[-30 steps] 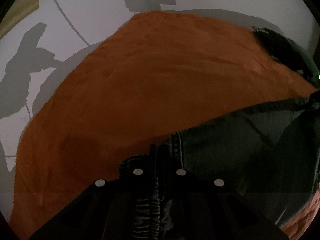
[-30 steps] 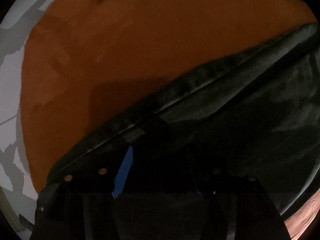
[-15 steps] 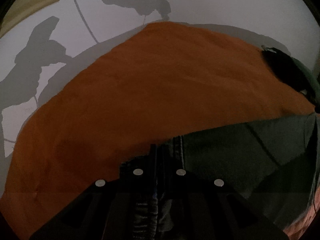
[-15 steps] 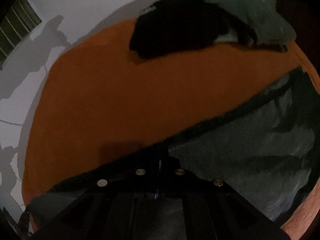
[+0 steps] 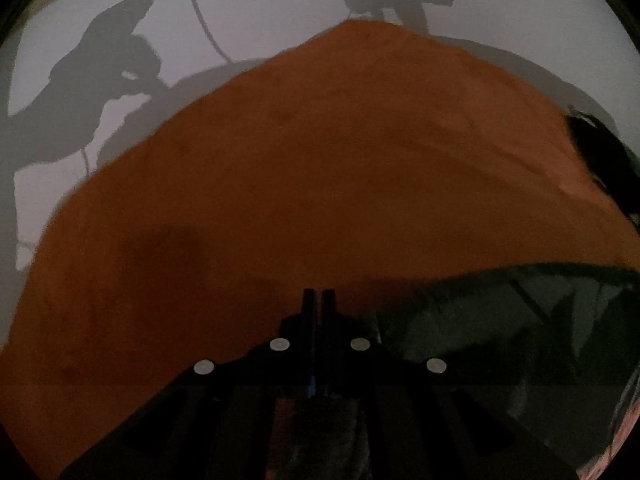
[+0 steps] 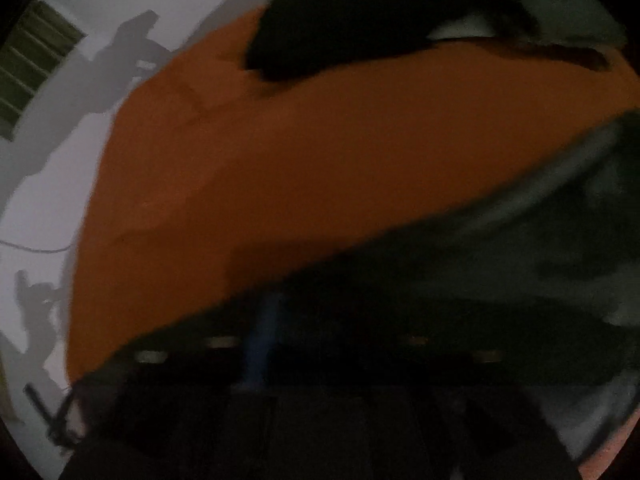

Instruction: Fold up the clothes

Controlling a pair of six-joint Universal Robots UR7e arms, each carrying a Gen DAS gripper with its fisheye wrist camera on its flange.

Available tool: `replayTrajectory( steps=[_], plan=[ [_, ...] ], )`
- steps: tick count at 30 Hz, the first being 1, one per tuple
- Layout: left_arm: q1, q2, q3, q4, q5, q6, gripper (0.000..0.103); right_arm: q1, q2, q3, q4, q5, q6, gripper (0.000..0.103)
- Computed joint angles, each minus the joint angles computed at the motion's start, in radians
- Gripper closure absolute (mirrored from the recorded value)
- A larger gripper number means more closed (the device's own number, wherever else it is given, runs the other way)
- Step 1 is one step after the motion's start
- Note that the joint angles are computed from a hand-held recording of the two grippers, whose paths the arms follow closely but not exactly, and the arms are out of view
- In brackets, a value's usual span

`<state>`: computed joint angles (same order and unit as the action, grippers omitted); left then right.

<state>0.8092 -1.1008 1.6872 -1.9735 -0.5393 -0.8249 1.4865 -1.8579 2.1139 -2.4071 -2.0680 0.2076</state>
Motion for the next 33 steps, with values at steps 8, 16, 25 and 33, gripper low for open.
replayTrajectory(
  steps=[8,16,25,33],
  plan=[
    [-0.056,0.256,-0.23,-0.156,-0.191,0.416,0.027,0.135,0.108,0.001,-0.007,-0.066,-0.419,0.04],
    [-0.037,0.624,-0.622,-0.024,-0.341,0.785,0.027,0.267,0.264,0.008,0.04,-0.128,-0.892,0.06],
    [-0.033,0.752,-0.739,-0.062,-0.237,0.899,0.027,0.26,0.182,0.121,-0.155,-0.137,-1.039,0.1],
    [-0.024,0.771,-0.726,-0.211,-0.207,0.973,0.089,0.325,0.115,0.199,-0.395,-0.137,-1.095,0.101]
  ],
)
